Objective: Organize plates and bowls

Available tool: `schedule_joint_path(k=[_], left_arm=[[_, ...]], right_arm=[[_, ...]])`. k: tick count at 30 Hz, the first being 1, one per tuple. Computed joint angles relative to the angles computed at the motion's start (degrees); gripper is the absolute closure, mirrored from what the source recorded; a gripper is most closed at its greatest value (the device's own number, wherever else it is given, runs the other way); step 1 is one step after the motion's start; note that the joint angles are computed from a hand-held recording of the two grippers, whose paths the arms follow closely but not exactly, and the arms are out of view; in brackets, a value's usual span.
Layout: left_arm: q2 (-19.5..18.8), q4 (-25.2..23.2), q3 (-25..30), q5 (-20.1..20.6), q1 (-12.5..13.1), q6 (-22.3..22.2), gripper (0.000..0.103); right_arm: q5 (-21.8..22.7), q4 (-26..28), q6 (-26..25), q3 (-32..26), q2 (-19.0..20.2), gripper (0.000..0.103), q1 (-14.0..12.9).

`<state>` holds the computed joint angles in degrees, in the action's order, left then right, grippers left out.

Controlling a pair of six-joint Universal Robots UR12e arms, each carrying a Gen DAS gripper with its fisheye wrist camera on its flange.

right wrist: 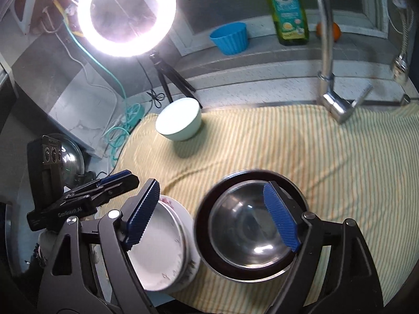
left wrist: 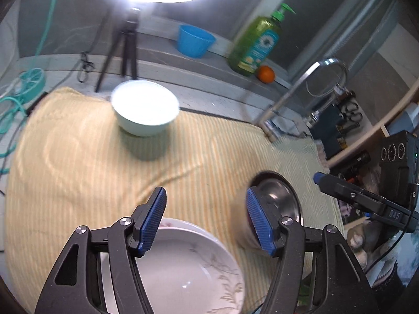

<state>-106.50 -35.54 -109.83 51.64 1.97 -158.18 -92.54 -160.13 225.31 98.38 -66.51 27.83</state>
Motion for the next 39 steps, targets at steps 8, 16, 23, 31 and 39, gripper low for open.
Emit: schedule_joint_path(k=[8, 16, 23, 31, 39], left_arm=[[-2.5, 3.1, 3.4, 1.3, 2.5, -4.0, 0.040], [-6.1, 1.6, 8.0, 1.4, 2.6, -5.4, 0.040], [-9.5, -2.5, 12.2, 0.9, 2.0, -5.5, 0.051], [-12.9, -5.0, 15.9, 1.2, 0.7, -5.2, 0.062], [-15.2, -6.5, 18.4, 2.4, 0.1, -5.0, 0.067]], right_arm=[[1.5, 0.8, -3.0, -6.6, 4.2, 0.019, -0.3], [2.4, 2.3, -3.5, -11.7, 8.5, 0.019, -1.3], [4.8, 3.4, -2.1, -14.0, 11.3, 0.019, -2.6], [9.0, 3.5, 0.8, -16.1, 14.3, 0.030, -4.2], [11.8, 4.4, 1.9, -18.2, 16.8, 0.045, -5.0]])
